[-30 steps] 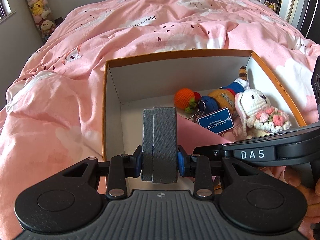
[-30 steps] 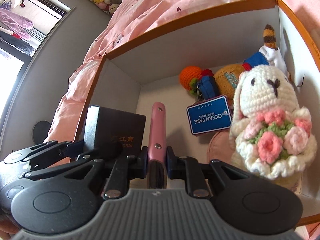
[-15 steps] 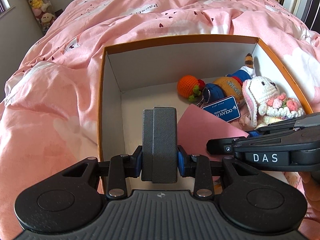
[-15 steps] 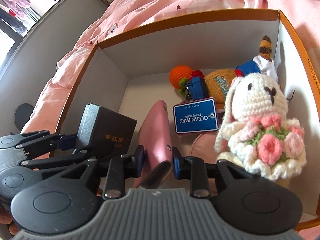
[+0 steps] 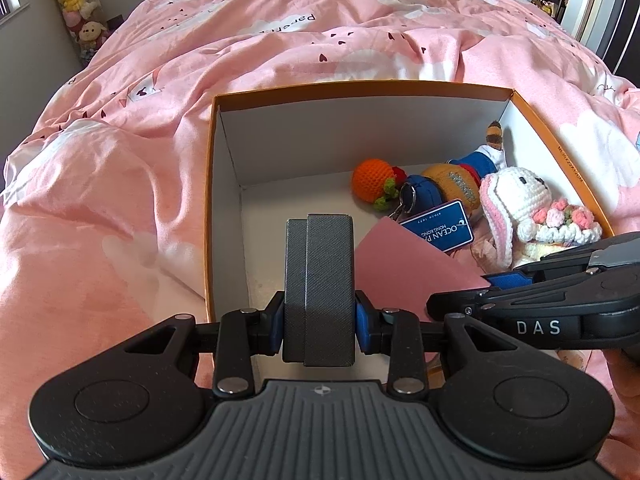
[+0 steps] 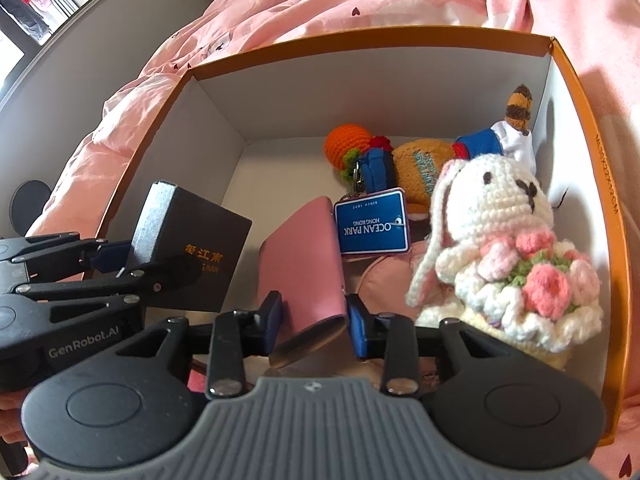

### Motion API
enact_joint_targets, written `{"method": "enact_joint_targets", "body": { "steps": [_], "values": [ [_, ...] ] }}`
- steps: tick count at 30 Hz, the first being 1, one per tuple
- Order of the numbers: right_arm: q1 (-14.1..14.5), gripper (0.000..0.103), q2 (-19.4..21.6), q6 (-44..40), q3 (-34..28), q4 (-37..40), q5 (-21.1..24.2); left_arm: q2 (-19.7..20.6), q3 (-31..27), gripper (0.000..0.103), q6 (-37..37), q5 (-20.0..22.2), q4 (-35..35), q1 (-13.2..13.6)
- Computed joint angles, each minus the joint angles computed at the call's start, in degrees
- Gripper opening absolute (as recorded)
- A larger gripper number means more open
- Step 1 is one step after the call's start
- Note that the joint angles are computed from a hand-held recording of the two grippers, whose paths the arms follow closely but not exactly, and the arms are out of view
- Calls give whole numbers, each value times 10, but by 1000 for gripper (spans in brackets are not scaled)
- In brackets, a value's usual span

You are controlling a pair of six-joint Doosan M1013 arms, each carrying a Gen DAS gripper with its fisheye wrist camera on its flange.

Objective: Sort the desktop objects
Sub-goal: 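Lower the pink case into the box and open right gripper while left lowers grey case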

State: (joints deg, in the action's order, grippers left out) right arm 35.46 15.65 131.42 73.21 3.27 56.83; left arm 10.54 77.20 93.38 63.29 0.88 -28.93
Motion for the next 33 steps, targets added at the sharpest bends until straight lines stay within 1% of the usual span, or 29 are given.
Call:
{"method": "enact_joint_targets", "body": {
  "steps": [2,4,7,11,14,17,20,22,24,27,29,33],
  "values": [
    [-9,30,1,4,6,39,-13,1,-1,39,-5,-1,6,0],
    [-13,30,4,10,7,53,-24,1,-2,39,-11,-1,14,-2],
    [-14,32,11,10,-2,61,-13,3,-6,39,-12,4,20,-3],
    [-6,32,11,4,-7,32,2,4,-5,39,-16,5,35,-7],
    [1,39,6,17,-7,-1,-1,5,-7,39,-36,12,59,-14],
    [8,40,1,32,-6,-36,-1,5,-8,39,-50,17,79,-19],
    [9,41,-5,38,0,-37,-12,11,-17,39,-52,34,72,-18],
    [9,41,-6,38,2,-37,-17,14,-19,39,-58,42,82,-22],
    [11,42,-9,39,4,-42,-20,14,-18,39,-63,43,93,-26],
    [14,42,-12,42,7,-54,-21,14,-16,41,-68,45,90,-26],
    [15,42,-12,42,7,-52,-21,12,-14,46,-70,41,91,-26],
    [16,44,-11,42,5,-56,-19,8,-11,48,-71,36,87,-26]
  ]
}}
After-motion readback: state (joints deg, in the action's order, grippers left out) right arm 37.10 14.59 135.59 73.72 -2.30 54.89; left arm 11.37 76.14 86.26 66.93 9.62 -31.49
